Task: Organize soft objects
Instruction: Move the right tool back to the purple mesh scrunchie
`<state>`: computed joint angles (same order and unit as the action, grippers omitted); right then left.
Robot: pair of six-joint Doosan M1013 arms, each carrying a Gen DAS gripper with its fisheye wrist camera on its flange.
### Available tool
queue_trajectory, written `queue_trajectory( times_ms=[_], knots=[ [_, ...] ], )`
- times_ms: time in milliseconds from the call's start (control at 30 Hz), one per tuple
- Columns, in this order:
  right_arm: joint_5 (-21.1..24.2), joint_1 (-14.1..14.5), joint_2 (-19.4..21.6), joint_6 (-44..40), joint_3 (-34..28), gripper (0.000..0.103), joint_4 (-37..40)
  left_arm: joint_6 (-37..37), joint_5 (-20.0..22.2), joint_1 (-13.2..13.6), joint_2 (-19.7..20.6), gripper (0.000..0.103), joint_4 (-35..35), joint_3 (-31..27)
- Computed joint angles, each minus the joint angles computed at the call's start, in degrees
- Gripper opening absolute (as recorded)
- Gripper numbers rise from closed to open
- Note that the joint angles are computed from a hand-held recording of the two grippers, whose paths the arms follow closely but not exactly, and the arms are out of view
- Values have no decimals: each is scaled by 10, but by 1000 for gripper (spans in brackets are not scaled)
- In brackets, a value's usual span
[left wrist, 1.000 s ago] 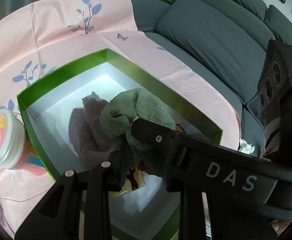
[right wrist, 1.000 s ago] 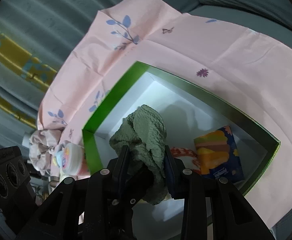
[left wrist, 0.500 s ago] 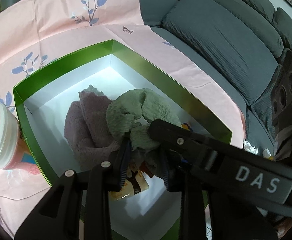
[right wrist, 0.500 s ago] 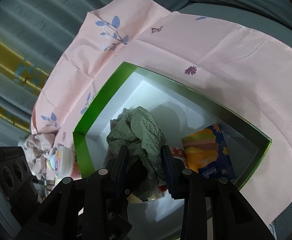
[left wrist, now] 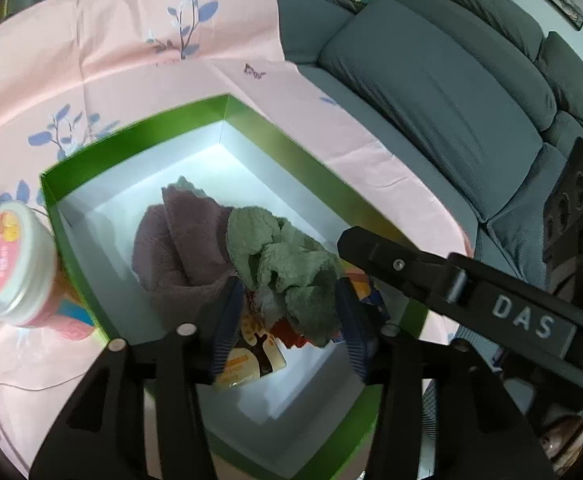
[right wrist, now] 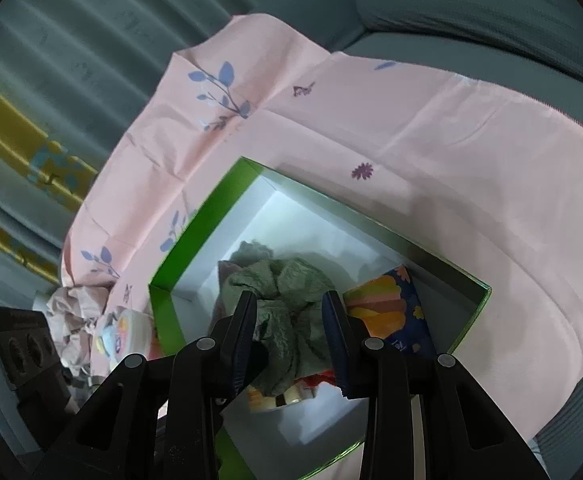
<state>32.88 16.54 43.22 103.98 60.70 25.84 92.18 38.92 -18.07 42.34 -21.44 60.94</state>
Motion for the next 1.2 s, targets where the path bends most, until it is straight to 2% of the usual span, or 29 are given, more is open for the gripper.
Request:
queue_trajectory(
  times_ms=[133,233,333,567,700,767,933,1200],
  knots=[
    [-20,2,-10,-48,13,39,43,-4,-22,0,-20,64,10,24],
    [-40,7,-19,-84,23,57,65,-4,-41,1,-40,71,15,48],
    [-53,12,-26,-114,29,64,82,-4,-64,6,-62,83,12,76],
    [-62,29,-36,-212,34,84,137,-64,-124,21,-117,90,60,152],
    [-47,44,-35,-248,23,87,138,-179,-156,31,-151,91,167,201],
    [-34,52,-32,-253,14,88,126,-219,-168,39,-164,93,192,222],
    [14,77,-16,-288,-19,89,126,-421,-178,55,-193,93,358,272],
    [109,110,24,-283,-89,89,102,-577,-170,82,-218,93,450,324]
  ],
)
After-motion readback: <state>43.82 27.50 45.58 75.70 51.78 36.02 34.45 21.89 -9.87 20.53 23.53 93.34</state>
